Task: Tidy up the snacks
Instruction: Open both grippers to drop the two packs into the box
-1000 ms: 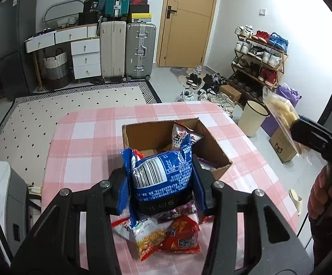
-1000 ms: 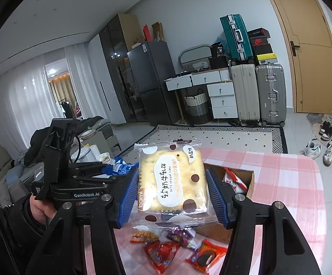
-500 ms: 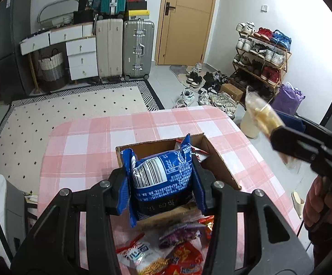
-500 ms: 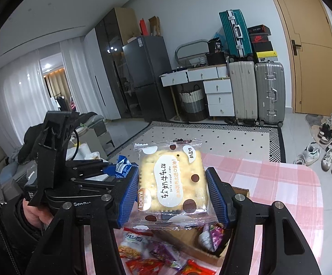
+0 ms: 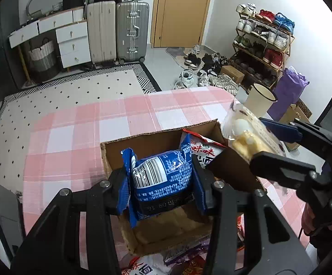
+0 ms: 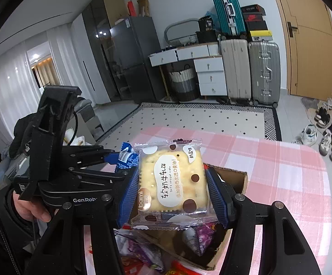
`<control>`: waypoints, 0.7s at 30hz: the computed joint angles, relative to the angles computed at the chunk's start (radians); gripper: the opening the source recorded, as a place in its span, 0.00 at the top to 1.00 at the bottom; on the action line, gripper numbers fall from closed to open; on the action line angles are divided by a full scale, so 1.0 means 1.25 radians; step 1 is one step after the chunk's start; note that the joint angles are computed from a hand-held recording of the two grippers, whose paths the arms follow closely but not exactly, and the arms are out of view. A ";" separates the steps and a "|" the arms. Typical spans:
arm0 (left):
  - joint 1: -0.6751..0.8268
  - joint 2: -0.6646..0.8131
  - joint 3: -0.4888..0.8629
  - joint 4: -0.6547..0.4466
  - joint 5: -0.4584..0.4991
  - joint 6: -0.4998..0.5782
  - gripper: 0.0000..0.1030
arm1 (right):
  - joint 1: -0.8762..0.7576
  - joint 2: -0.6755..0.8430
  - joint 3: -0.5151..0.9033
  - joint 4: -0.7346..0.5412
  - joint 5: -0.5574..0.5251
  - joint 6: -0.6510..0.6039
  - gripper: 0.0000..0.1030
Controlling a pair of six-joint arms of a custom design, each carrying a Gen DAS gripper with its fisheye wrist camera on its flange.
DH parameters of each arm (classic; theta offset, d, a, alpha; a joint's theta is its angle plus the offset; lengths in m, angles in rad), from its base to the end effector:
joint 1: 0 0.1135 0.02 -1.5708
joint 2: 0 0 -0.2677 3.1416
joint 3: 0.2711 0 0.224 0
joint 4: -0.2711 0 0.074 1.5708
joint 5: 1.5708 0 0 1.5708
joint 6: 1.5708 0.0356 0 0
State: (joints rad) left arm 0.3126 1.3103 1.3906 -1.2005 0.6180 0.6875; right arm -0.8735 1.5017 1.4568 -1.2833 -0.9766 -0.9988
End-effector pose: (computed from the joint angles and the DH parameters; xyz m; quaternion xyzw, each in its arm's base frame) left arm 0.2026 0.0438 0.3565 0.2398 0.8996 -0.1581 0.3289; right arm 0.1783 -0.1669 0.3396 -0.1115 0.8714 0.1900 0.4384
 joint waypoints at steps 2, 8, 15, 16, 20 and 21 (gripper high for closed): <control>-0.017 0.010 -0.022 0.031 -0.010 -0.016 0.59 | 0.012 0.009 -0.019 0.039 0.010 0.023 0.43; -0.056 0.029 -0.073 0.094 -0.031 -0.025 0.58 | 0.046 0.025 -0.069 0.149 0.042 0.092 0.42; -0.033 0.004 -0.097 0.121 -0.027 -0.016 0.28 | 0.036 0.042 -0.058 0.167 0.019 0.115 0.31; -0.024 0.005 -0.095 0.120 -0.022 -0.021 0.28 | 0.032 0.038 -0.059 0.168 0.016 0.111 0.31; 0.014 -0.003 -0.083 0.093 -0.003 0.003 0.28 | 0.007 0.024 -0.056 0.135 0.000 0.082 0.29; 0.022 -0.010 -0.081 0.079 0.001 0.010 0.28 | 0.001 0.023 -0.052 0.126 -0.003 0.076 0.28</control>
State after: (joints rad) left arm 0.3397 1.2972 1.2894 -1.1019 0.6191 0.7004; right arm -0.8720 1.5302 1.3916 -1.1254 -0.9808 -0.9039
